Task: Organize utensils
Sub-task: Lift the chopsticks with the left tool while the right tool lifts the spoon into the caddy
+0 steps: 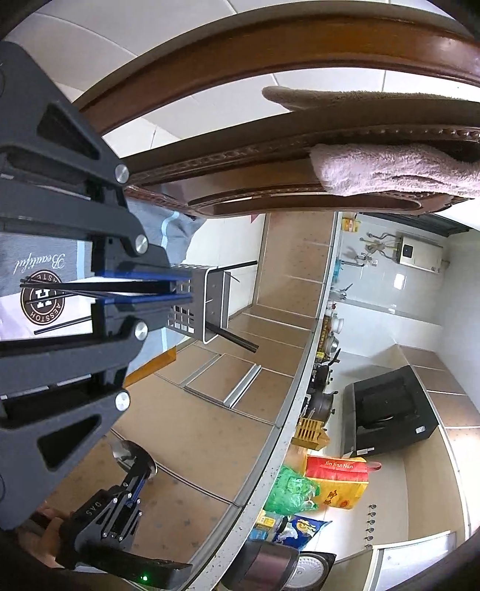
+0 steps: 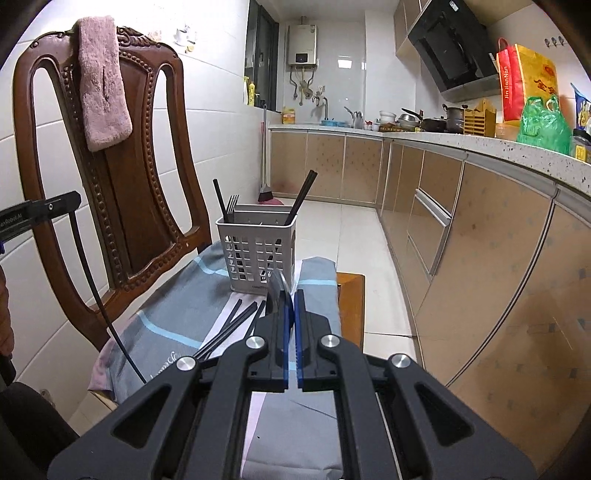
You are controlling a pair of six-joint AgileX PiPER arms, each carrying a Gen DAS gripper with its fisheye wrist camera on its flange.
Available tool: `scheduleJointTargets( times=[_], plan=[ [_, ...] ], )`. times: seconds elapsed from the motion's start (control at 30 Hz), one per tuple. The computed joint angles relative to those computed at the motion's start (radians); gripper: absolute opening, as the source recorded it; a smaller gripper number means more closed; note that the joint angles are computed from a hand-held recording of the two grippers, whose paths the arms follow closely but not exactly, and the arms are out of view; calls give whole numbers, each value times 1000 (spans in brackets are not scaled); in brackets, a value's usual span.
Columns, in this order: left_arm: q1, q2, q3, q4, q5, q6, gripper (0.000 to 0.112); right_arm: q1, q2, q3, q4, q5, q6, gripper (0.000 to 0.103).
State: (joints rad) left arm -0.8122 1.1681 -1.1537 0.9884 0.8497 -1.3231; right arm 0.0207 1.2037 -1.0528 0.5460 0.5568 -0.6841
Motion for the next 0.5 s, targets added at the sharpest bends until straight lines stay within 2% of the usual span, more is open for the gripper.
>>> scheduleJointTargets(
  times=[0.3, 0.43, 0.5],
  plan=[
    [59, 37, -76, -57, -39, 91, 7, 7, 38, -75, -5, 47, 6, 3],
    [125, 121, -256, -128, -63, 233, 7, 24, 107, -219, -30, 90, 52, 3],
    [156, 181, -374, -164, -68, 308, 7, 49, 170, -351, -76, 104, 107, 3]
  ],
)
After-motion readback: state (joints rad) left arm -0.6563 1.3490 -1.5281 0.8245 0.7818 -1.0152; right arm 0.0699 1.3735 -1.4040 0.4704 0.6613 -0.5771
